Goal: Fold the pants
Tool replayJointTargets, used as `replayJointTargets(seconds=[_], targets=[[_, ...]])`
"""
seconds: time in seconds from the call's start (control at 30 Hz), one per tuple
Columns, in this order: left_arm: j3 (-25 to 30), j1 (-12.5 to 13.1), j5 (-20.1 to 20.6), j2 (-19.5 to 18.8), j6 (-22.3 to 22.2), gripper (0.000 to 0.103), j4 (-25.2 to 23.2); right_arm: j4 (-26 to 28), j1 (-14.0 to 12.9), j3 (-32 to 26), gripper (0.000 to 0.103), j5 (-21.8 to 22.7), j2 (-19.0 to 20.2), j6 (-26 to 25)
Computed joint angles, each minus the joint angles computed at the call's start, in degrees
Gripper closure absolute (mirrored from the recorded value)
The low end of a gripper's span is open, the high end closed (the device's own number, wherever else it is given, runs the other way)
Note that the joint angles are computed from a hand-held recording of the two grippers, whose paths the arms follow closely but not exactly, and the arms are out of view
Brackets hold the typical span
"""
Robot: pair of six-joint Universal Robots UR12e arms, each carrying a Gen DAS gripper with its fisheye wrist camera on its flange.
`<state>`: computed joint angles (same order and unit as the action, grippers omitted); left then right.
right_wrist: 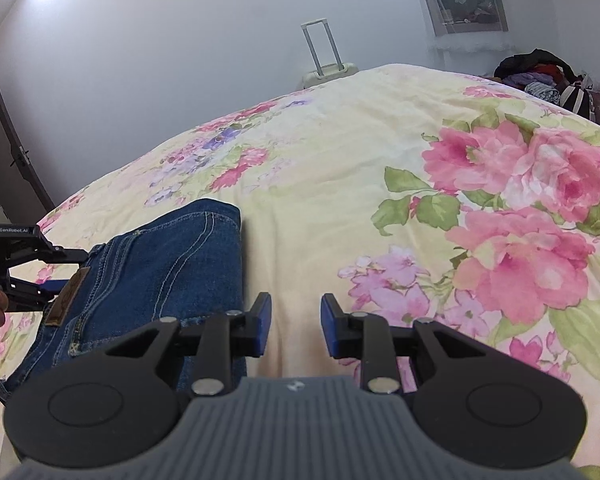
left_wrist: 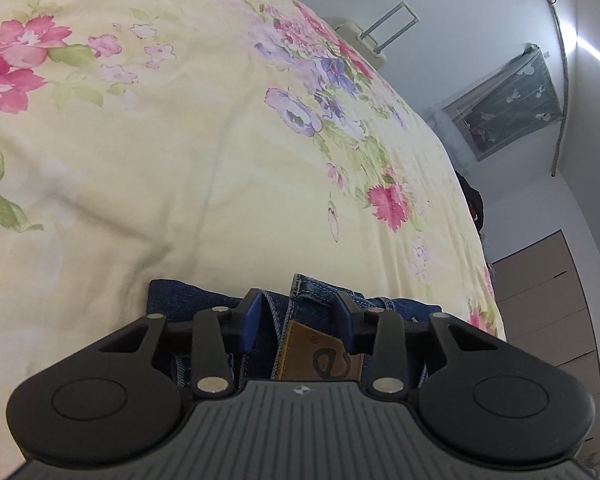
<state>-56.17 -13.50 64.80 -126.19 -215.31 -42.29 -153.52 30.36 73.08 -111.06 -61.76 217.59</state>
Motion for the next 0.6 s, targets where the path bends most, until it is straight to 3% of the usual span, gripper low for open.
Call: replayJointTargets(seconds=[0.07, 0.2, 0.3, 0.37, 0.5, 0.53, 0.6], targets=[[0.35, -0.11, 0.76, -0.14, -0.46, 0.054, -0.59, 0.36, 0.0, -0.15, 0.08, -0.22, 0.05, 0.1], [-0.31, 0.91, -5.44, -0.05, -4.08, 0.057, 1.03, 0.11, 0.24, 0.04, 0.08, -1.64, -0.3, -0.09], [0.82, 1.26, -7.9, -0.21, -2.36, 0.057, -2.81, 0.19, 0.44, 0.05, 0.08, -2.67, -0.45, -0.29], [0.59, 1.53, -9.16, -0.28, -4.06, 0.057, -2.42, 0.21, 0.46, 0.0, 0.08, -2.68, -0.45, -0.43], [1.11, 0.93, -6.79, -1.04, -7.15, 0.058, -1.74, -0.03, 0.59, -0.21, 0.08, -2.62, -0.24, -1.38], [1.3, 0.55, -5.52, -1.11, -6.99, 0.063, -1.54, -0.02, 0.56, -0.23, 0.08, -2.34, -0.18, -1.47], [0.9, -0.6, -0.16, -0.45, -5.59, 0.085, -0.21, -1.01, 0.34, 0.16, 0.08, -1.07, -0.13, -1.7]])
